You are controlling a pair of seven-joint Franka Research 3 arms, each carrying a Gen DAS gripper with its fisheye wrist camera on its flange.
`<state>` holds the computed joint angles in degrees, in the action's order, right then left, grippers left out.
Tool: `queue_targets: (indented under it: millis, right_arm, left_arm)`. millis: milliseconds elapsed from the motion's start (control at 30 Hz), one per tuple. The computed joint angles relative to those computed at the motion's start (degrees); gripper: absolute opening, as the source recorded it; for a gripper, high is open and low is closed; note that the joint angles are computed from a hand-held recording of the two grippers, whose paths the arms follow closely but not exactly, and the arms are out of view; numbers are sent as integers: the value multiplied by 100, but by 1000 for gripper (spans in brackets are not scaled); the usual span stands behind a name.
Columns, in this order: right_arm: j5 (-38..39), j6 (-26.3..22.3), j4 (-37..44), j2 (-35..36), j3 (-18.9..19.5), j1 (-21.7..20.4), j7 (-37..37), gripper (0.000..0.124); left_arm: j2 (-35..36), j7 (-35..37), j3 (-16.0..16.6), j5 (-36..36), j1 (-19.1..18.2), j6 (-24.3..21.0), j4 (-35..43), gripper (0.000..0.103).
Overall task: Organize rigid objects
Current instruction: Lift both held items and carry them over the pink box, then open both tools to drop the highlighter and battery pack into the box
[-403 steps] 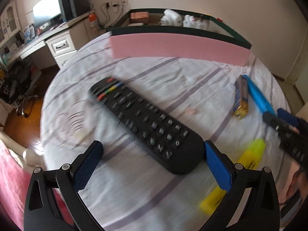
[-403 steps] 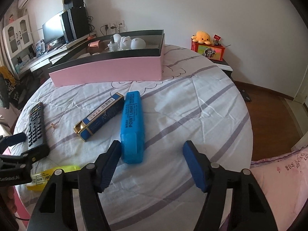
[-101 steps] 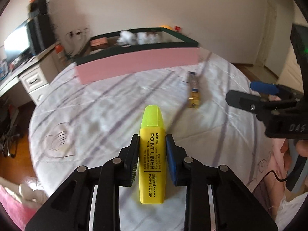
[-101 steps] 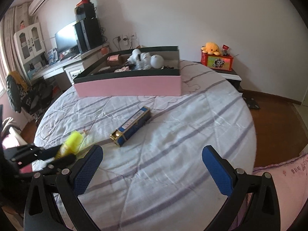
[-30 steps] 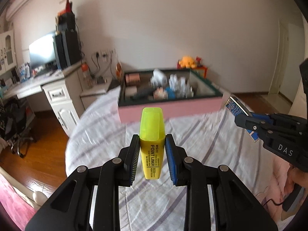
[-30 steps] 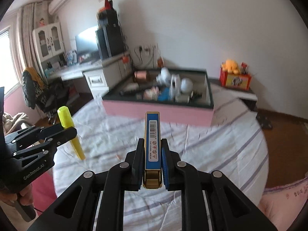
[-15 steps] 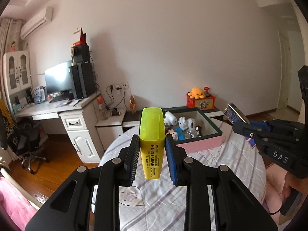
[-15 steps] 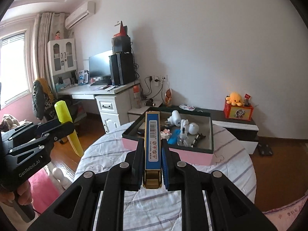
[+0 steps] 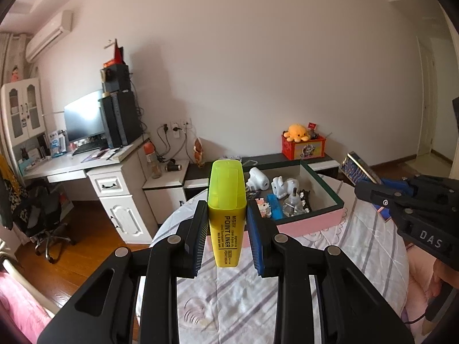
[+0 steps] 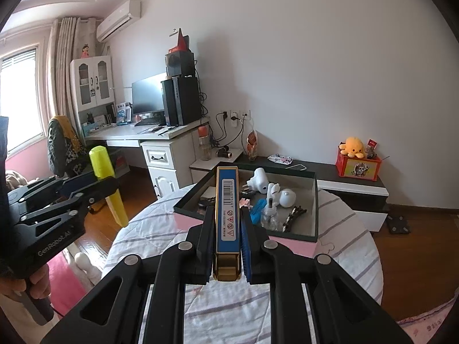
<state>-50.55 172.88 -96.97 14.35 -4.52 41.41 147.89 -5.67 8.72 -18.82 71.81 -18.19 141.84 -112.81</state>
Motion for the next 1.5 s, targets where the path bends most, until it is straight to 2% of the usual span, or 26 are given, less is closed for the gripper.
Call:
queue_targets:
  millis: [133, 267, 367, 500, 667, 833, 900, 1000, 1033, 1067, 1100, 1133, 1167, 1200, 1300, 1333, 1367, 1500]
  right_arm:
    - [664, -82, 383, 334, 177, -235, -722, 16]
    - [1656, -303, 986, 842, 464, -526, -1799, 16]
    - [2430, -663, 1726, 1426, 773, -805, -2654, 16]
    - [3198, -1326, 2860, 2266, 990, -970, -3456, 16]
    - [3849, -2361, 4413, 3325, 910, -912, -4019, 16]
    - [4224, -2598, 5012, 3730, 587, -758, -4178, 16]
    - [4394, -2605, 5126, 3802, 505, -722, -4281, 16]
    - [4541, -2414, 4993, 3728, 362, -651, -4325, 16]
    - [4626, -2413, 4997, 3722, 389, -665, -4367, 17]
    - [4703, -2298, 4801, 3602, 415, -673, -4381, 20]
    - [4725, -2224, 4805, 3614, 372, -652, -4369, 23]
    - [4680, -2177, 4654, 3508, 259, -579, -4272, 36]
    - [4630, -2087, 4480, 3398, 169, -518, -4176, 49]
    - [4568, -1839, 4121, 3184, 95, -456, -4078, 52]
    - [4434, -1470, 3424, 2711, -39, -321, -3842, 65]
    - [4301, -1261, 3082, 2489, -185, -195, -3649, 76]
    - [4138, -1101, 2765, 2272, -326, -62, -3480, 82]
    - [3396, -758, 1891, 1624, -861, 462, -2693, 88]
  left_arm:
    - [657, 468, 129, -113, -8, 91, 668, 27]
    - [1361, 1080, 413, -527, -76, 466, 1368, 27]
    - [2009, 1714, 598, -1040, -157, 496, 2027, 27]
    - [2809, 2613, 728, -1909, -201, 362, 2873, 27]
    - [3646, 3518, 805, -2872, -217, 144, 3787, 27]
    - [4085, 3939, 1032, -3387, -379, -1, 4268, 27]
    - [4130, 3875, 1263, -3389, -523, 9, 4326, 28]
    - [4000, 3748, 1411, -3431, -610, 114, 4161, 34]
    - [3942, 3713, 1432, -3435, -606, 209, 4079, 47]
    - [3846, 3588, 1493, -3365, -644, 293, 3948, 67]
    - [3761, 3479, 1544, -3282, -682, 330, 3841, 76]
    - [3588, 3257, 1649, -3064, -770, 406, 3620, 84]
    - [3455, 3086, 1698, -2881, -814, 471, 3449, 84]
    - [3277, 2938, 1708, -2728, -836, 514, 3235, 85]
    - [2840, 2464, 1670, -2301, -884, 398, 2769, 97]
    - [2633, 2174, 1690, -2010, -935, 383, 2542, 98]
    - [2389, 1881, 1692, -1711, -960, 457, 2263, 99]
    - [1634, 1142, 1510, -1021, -867, 544, 1487, 103]
